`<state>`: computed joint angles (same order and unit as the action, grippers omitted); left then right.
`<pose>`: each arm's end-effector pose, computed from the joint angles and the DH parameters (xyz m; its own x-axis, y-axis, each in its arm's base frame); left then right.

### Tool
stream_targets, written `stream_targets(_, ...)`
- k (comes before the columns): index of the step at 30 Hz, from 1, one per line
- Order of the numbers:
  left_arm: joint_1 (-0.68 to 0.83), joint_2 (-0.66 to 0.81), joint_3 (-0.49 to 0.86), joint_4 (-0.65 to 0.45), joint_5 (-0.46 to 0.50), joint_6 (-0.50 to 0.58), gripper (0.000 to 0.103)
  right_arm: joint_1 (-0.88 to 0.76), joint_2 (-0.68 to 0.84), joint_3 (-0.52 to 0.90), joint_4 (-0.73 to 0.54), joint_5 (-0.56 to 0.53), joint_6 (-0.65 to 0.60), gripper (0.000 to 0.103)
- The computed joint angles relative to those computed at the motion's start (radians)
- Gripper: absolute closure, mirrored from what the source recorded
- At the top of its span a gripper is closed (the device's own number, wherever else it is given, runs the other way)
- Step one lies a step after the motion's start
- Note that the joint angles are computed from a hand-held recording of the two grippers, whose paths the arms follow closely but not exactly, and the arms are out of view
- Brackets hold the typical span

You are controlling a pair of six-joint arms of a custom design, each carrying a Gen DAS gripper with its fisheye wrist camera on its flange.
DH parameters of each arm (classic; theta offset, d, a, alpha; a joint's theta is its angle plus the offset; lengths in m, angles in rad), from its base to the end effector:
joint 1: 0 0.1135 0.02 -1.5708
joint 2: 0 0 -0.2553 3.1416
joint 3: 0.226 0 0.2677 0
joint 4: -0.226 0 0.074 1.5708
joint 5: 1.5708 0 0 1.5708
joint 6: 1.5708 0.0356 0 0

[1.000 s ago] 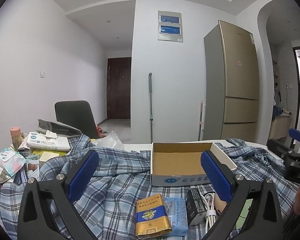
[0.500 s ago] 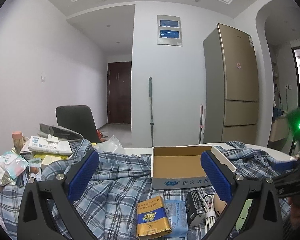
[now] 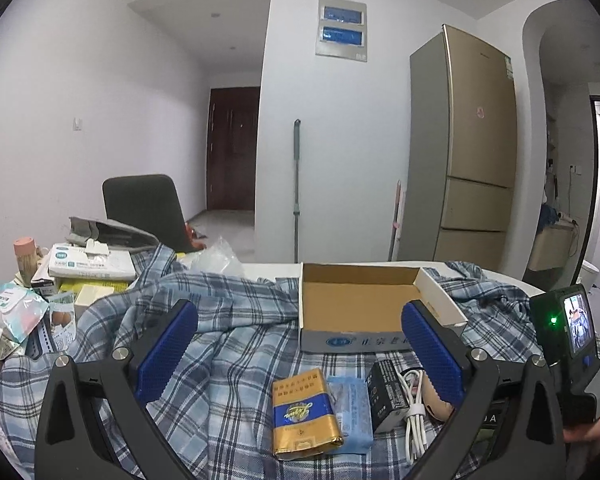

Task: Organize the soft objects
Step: 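Lower the right tool onto the green felt pouch and close it, then grasp the gold-and-blue cigarette pack with the left tool while the right tool holds the pouch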

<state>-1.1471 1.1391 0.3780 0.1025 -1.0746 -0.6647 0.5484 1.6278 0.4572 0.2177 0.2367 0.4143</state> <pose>0.1171 -0.1835 0.1532 -0.2894 -0.0727 -0.9545 -0.0387 0.9972 -0.0642 0.2214 0.1255 0.0630 -0.7941 -0.0265 -0.6073 -0.0778 0.9953 0.0582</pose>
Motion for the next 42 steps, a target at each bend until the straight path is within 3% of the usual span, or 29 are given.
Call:
stream_targets(3,0.025,0.001,0.006,-0.028,0.034,-0.031,0.000,-0.012,0.000,-0.009,0.015,-0.021,0.006,0.007)
stream_targets(6,0.040,-0.007,0.001,-0.051,0.027,-0.067,0.000,-0.039,-0.003,-0.017,0.032,-0.075,0.006,0.020)
stream_targets(8,0.042,0.010,0.033,-0.164,-0.029,-0.176,0.000,-0.031,-0.004,-0.019,0.041,-0.089,0.003,0.036)
stream_targets(10,0.073,0.017,0.060,-0.269,-0.025,-0.261,0.000,-0.002,-0.026,-0.033,0.051,-0.050,0.002,0.036)
stream_targets(17,0.281,-0.030,0.020,-0.249,0.312,-0.254,0.001,0.027,-0.171,-0.138,0.153,0.017,-0.003,0.036)
stream_targets(20,0.361,-0.026,-0.011,-0.167,0.485,-0.217,0.012,0.041,-0.206,-0.154,0.164,0.032,-0.013,0.036)
stream_targets(26,0.442,0.044,-0.025,-0.044,0.733,-0.159,0.027,0.091,-0.217,-0.161,0.182,0.051,-0.053,0.036)
stream_targets(29,0.445,0.094,-0.007,-0.042,0.736,-0.181,0.027,0.104,-0.201,-0.156,0.192,0.051,-0.068,0.036)
stream_targets(32,0.482,0.115,-0.012,-0.005,0.810,-0.171,0.028,0.099,-0.193,-0.155,0.195,0.038,-0.072,0.036)
stream_targets(35,0.502,0.135,-0.008,0.013,0.876,-0.159,0.041,0.099,-0.203,-0.165,0.201,0.039,-0.066,0.036)
stream_targets(42,0.555,0.213,-0.001,0.059,0.983,-0.169,0.048,0.112,-0.208,-0.172,0.211,0.045,-0.077,0.036)
